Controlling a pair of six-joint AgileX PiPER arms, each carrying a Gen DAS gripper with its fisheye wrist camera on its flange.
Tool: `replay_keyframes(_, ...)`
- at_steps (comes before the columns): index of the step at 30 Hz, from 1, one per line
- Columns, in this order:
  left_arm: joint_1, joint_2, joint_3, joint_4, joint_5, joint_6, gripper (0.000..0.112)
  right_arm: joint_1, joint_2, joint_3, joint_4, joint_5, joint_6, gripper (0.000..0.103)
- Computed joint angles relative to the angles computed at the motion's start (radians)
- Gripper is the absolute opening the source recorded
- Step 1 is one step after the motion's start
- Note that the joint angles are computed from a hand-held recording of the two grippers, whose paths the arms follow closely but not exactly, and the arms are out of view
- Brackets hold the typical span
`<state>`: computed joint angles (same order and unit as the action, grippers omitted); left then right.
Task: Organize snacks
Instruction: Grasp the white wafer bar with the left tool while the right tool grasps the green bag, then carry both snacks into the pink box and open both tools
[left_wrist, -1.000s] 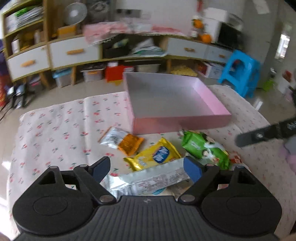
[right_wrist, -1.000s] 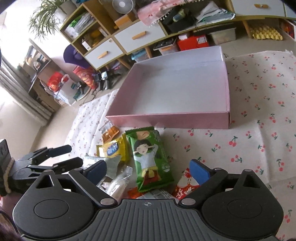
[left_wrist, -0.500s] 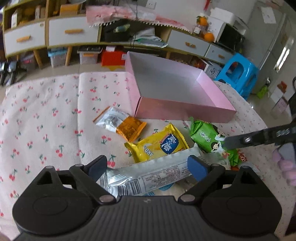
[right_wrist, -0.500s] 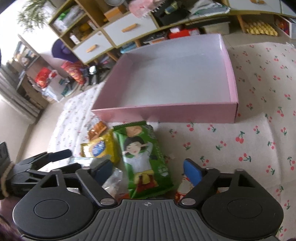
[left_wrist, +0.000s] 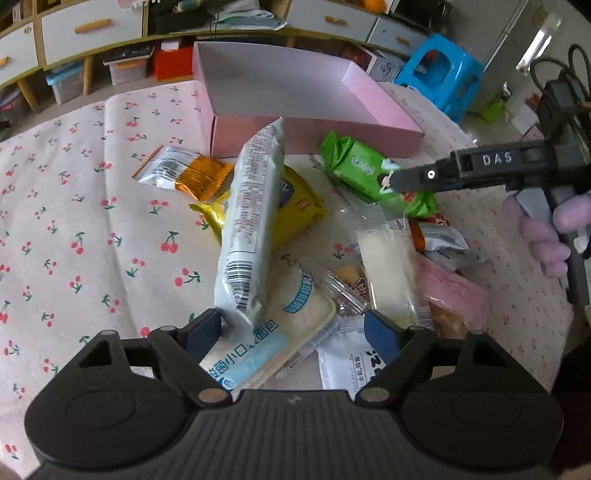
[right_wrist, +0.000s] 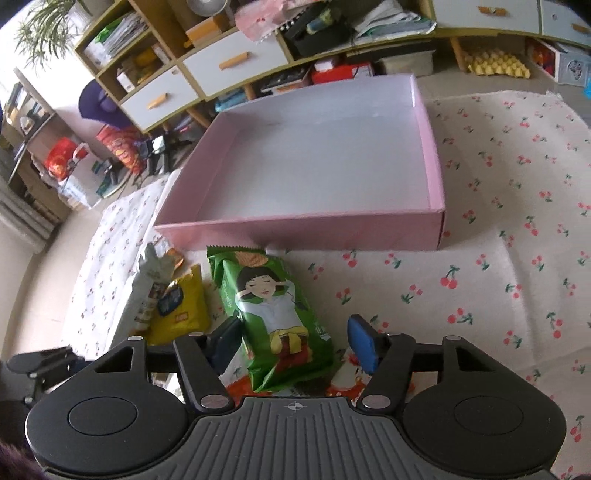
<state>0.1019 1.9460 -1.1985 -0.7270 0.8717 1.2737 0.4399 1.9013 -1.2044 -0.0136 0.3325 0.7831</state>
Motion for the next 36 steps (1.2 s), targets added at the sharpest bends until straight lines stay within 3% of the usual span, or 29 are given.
replay_keyframes(6, 0.001, -0.014, 0.021, -0.064, -0.094, -0.05, 0.081, -0.016, 0.006, 0.01, 0.15, -0.025, -0.146, 0.063)
replay_keyframes(11, -0.037, -0.019, 0.039, -0.117, -0.176, -0.065, 0.068, -0.028, 0.017, 0.02, 0.355, -0.056, -0.328, 0.067)
replay_keyframes(19, -0.081, -0.003, 0.026, -0.056, -0.243, -0.171, 0.05, -0.04, 0.044, 0.042, 0.559, -0.104, -0.507, 0.067)
replay_keyframes(23, -0.082, -0.007, 0.015, -0.029, -0.226, -0.239, 0.039, -0.037, 0.045, 0.037, 0.571, -0.099, -0.523, 0.067)
replay_keyframes(25, -0.088, -0.013, 0.014, -0.012, -0.227, -0.271, 0.037, -0.032, 0.049, 0.026, 0.524, -0.09, -0.479, 0.056)
replay_keyframes(30, -0.1, -0.03, 0.014, 0.015, -0.235, -0.332, 0.031, -0.039, 0.053, -0.017, 0.539, -0.019, -0.474, 0.054)
replay_keyframes(36, -0.105, -0.047, 0.017, 0.023, -0.236, -0.396, 0.029, -0.043, 0.031, -0.013, 0.534, -0.016, -0.461, 0.052)
